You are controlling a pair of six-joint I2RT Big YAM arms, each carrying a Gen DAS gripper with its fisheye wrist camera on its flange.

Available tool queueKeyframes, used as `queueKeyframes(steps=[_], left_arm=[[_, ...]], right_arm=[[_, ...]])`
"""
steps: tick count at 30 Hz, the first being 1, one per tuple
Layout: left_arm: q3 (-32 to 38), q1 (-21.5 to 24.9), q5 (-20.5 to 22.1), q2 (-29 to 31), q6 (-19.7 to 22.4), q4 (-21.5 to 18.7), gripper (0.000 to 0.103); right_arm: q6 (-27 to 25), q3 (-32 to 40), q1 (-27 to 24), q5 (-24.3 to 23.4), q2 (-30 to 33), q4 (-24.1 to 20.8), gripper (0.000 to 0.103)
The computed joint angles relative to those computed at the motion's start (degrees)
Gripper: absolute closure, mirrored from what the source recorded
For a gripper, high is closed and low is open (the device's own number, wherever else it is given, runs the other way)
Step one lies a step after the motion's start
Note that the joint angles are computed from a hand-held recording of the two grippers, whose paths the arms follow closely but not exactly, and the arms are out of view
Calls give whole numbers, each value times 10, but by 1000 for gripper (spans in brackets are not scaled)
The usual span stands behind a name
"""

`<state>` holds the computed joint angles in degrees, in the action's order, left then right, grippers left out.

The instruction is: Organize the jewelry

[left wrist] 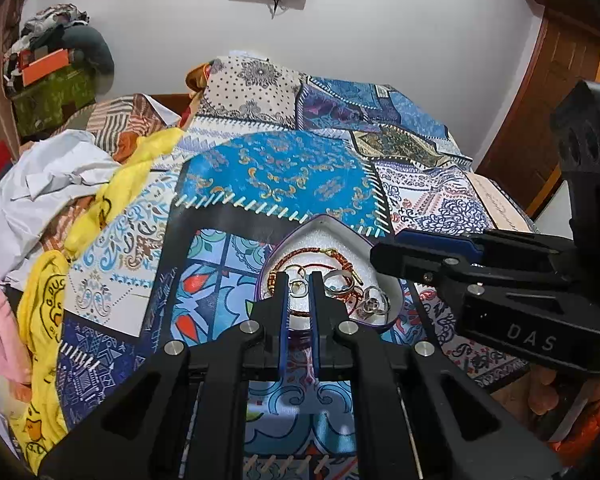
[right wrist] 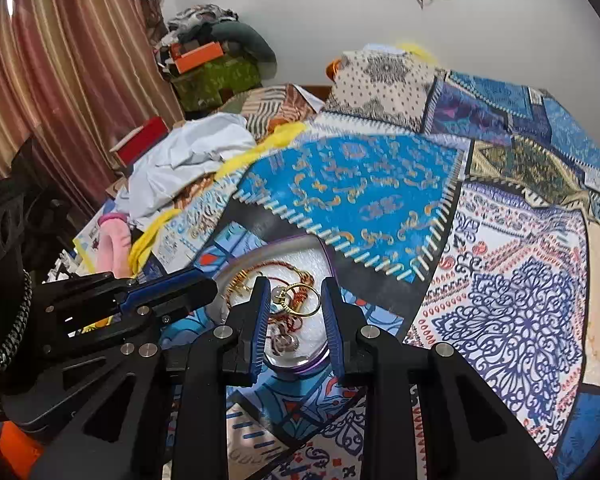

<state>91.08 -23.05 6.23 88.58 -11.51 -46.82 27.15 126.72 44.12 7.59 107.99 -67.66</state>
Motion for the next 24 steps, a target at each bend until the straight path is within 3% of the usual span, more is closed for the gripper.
queueKeyframes(steps=[10,19,24], left_arm=[[7,2,17,14,-4,-3,96],[13,1,1,9,-7,-14,95],[15,1,-12,-8,-9,-16,93]], right_arm=[[-2,17,-2,-10,19,-22,79],[-6,36,1,-5,29,-43,78],[-4,25,4,7,14,-30,73]])
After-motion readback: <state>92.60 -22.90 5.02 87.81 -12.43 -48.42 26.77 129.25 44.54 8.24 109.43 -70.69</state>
